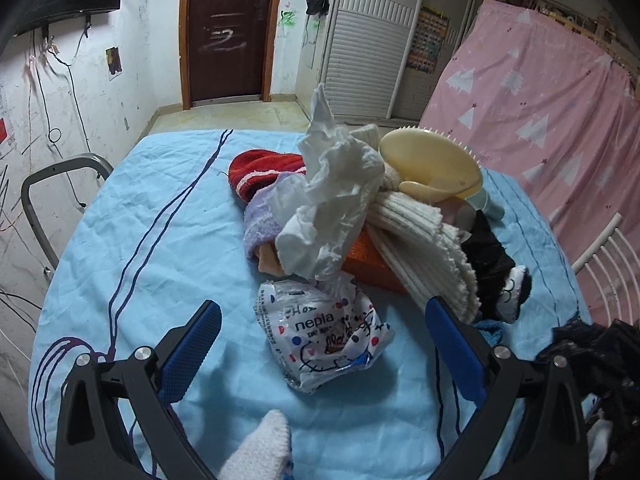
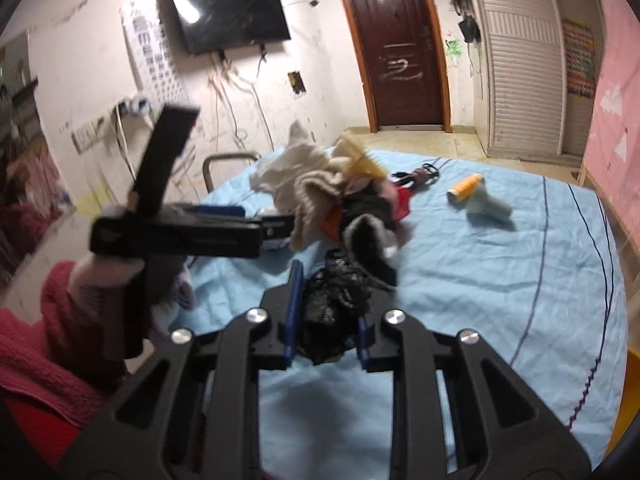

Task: Collect trash
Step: 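Grasp the black plastic bag with the right tool while the left tool grasps the nepia tissue pack, then carry both items to the yellow bin and open both tools to drop them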

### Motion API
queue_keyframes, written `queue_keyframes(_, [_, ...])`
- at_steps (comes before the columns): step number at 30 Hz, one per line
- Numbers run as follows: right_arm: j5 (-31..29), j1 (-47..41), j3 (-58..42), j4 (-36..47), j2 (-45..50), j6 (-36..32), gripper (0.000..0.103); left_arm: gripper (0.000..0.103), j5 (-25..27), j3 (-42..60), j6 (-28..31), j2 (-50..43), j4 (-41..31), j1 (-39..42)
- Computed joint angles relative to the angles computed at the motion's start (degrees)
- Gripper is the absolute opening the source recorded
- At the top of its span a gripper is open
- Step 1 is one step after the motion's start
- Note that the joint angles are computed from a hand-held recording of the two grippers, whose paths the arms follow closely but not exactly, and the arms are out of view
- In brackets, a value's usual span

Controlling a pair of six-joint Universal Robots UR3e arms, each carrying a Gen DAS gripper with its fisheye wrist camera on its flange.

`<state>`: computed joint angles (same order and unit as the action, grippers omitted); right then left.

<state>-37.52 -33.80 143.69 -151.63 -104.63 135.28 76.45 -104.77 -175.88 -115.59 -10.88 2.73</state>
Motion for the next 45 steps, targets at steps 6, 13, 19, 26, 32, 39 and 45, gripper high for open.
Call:
queue_keyframes(6, [3.69,-6.53,-0.49,10.52,-3.50,-5.98,0.021,0.051,1.55,0.90,-0.45,-0.79,-2.12,-0.67])
queue_keyframes(13, [6.57,-12.90,0.16,20.32,-7.79,-12.27,0.021,0.030,2.39,-4.04,-1.39,2.37,1.59,-0.95])
queue_keyframes(19, [8.46,-19.22,0.21,31.54,-12.40,-19.27,0.021,0.030,1.24,-11.02,-1.22,10.03,3.84,-0.69])
queue_keyframes(26, [9.98,-27.96,-1.07,46.92,-17.05,-29.16,0.021,0.030,1.36,-11.89,-0.88,17.57,2.64,-5.70])
queue_keyframes(32, [10.84,-35.76,-3.18,57.76,-18.60,-36.28,0.021,0.030,-0.10,-1.49,-1.80,14.23,-2.63,-14.77])
queue_keyframes(39, [11.53,-45.22,-5.06,58.84,-14.33,-39.40,0.022,0.030,1.63,15.63,-2.08,3.47,-8.75,-26.28])
queue_keyframes(45, [10.80,-48.19,-1.38,33.47,-5.88,-25.75,0.021,0.030,0.47,34.48,-2.64,-8.08,-17.95,-32.93])
